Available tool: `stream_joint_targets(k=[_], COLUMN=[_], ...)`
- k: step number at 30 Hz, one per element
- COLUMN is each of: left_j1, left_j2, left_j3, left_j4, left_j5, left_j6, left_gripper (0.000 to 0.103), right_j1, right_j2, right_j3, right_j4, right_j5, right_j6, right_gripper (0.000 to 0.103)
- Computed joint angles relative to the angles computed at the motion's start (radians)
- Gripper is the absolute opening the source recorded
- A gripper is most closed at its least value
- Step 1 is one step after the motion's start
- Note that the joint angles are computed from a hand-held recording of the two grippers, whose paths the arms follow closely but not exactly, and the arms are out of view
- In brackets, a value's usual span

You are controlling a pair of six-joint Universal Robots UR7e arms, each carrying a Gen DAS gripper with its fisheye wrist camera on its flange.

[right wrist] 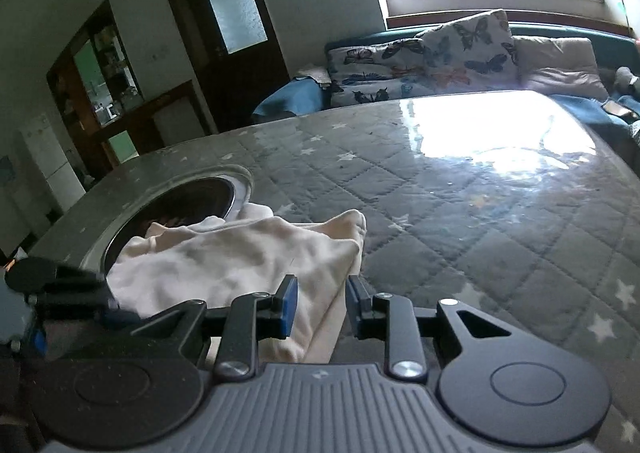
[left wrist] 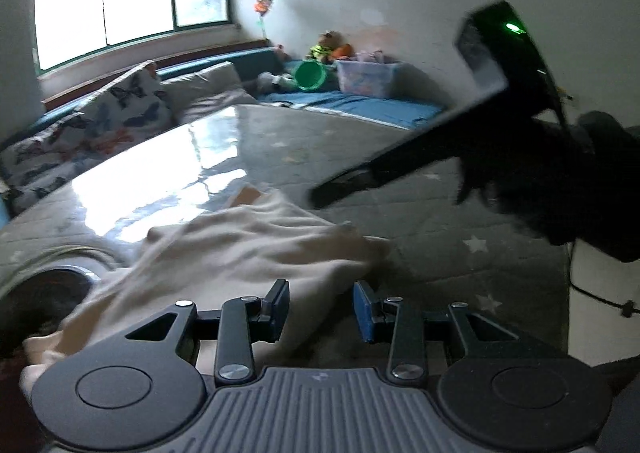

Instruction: Fold clothes

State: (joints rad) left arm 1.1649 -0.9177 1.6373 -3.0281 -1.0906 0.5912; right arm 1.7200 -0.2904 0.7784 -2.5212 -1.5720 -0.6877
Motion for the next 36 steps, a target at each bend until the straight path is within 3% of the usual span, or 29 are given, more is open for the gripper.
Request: stream_joint_targets(k=[6,10,12,15,20,25,30,34,36], left_j1=[0.014,0.022,0.023,0.02,0.024,0.022,0.014,0.009,0.005], left_j2=[0.024,0.03,0.031,0.031,0.027,0.027,-0.007,-0.056,-0.075], left_j3=[-0.028,-0.033,-0.03,-0.028,-0.027,-0.021,0.014,0.066,0.091], left_j4=[0.02,0.027,0.023,0.022,0.039,0.03,-0.006,-0.055,-0.084], left_j5=[-0.036,-0.048,-0.054,-0.053,-0.061,-0.06,-0.053,-0.024,0.01], left_j6=[0.009,-0.004,0.003,0.018,0.01,0.007,-0.019,-0.031,-0.018], left_gripper=[0.039,0.039,0.042,0.043,0.044,0.046,0.046,0.046,0.046], right_j1=[0.0,-0.001,0.001,0.006,0.024,0.025,0.021,0.03,0.024], right_j2=[0.078,0.078,0.07,0.068,0.043,0.06,-0.046,-0.134,-0.168], right_j3=[-0.14,-0.142,-0.122,-0.103,-0.03,-0.056,0.117,0.272,0.323], right_j4=[0.123,0.135,0.115,0.083,-0.06,-0.036,-0.149,-0.198,-0.187], right_j5=[-0.005,0.008,0.003,-0.006,-0.012,-0.059,0.019,-0.029,-0.054], right_j6=[0.055,0.074,0.064,0.042,-0.052,-0.062,-0.119,-0.215,-0.201], right_gripper=[0.026,0.026,0.023,0.007,0.005,0.01,0.012,0.012,0.012])
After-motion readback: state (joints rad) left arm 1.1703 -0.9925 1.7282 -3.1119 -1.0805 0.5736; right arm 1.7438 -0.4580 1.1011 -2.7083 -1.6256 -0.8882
